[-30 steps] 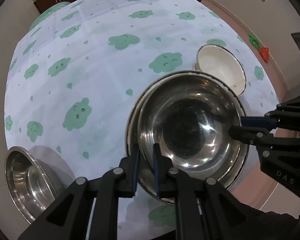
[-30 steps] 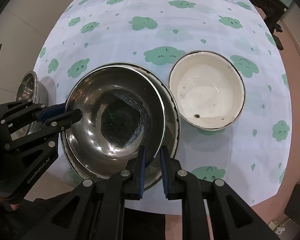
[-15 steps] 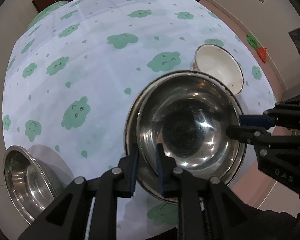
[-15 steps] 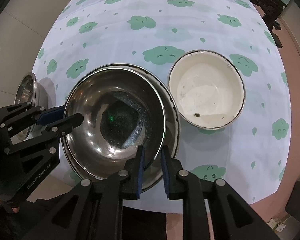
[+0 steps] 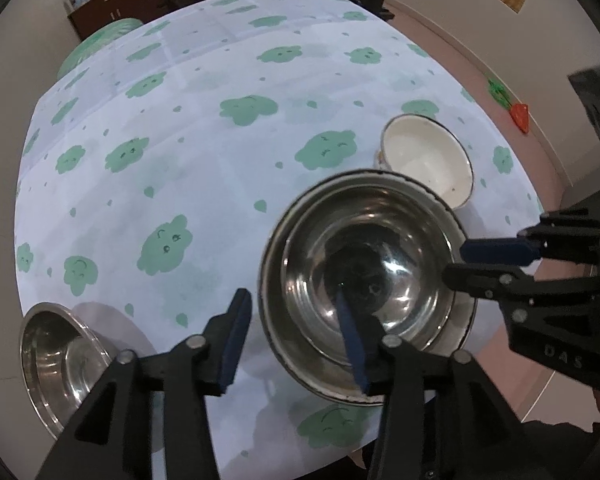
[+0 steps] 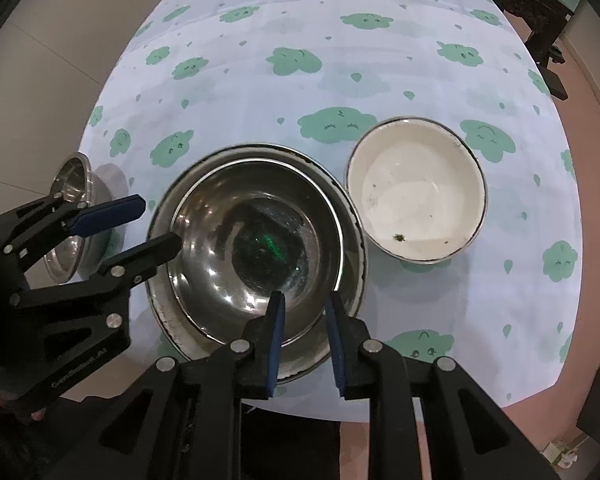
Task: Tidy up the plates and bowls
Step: 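Open both grippers and move them toward a white enamel bowl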
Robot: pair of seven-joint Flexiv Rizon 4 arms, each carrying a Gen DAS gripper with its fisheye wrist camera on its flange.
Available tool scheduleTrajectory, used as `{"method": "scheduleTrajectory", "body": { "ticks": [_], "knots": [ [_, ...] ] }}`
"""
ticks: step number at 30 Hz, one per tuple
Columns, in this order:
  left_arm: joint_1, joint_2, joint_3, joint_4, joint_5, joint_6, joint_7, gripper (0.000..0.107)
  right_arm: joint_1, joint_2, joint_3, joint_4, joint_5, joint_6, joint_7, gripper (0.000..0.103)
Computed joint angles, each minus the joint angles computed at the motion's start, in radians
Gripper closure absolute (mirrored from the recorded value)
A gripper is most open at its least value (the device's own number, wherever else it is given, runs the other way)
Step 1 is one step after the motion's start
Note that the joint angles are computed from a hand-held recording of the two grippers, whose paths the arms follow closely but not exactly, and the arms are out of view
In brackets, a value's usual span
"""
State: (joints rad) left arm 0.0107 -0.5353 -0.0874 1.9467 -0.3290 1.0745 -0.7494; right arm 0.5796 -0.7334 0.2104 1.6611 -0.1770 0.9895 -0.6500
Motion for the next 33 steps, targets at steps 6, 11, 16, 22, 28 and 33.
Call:
{"method": "scheduleTrajectory", "body": {
  "ticks": [6,11,16,22,28,33],
  "knots": [
    [0.011,-0.002,-0.012,-0.003,-0.022,0.012,-0.009,0.048,0.009,0.004,-0.003,0.011,-0.004,0.029,0.007,0.08],
    [0.002,-0.001,-0.013,0.001,-0.016,0.032,0.002,0.048,0.013,0.005,-0.011,0.016,-0.012,0.038,0.02,0.08],
    [0.002,-0.003,-0.017,-0.001,-0.017,0.042,0.006,0.048,0.014,0.012,-0.018,0.025,-0.024,0.057,0.028,0.08],
    [0.011,-0.009,-0.038,-0.024,-0.041,0.045,0.012,0.048,0.029,0.038,-0.057,0.07,-0.062,0.116,0.079,0.08],
    [-0.011,-0.029,-0.037,-0.078,-0.04,0.029,-0.005,0.048,0.031,0.063,-0.088,0.116,-0.107,0.17,0.134,0.08],
    [-0.041,-0.055,-0.031,-0.132,-0.016,0.002,-0.03,0.048,0.023,0.085,-0.11,0.164,-0.131,0.203,0.181,0.08]
  ]
}}
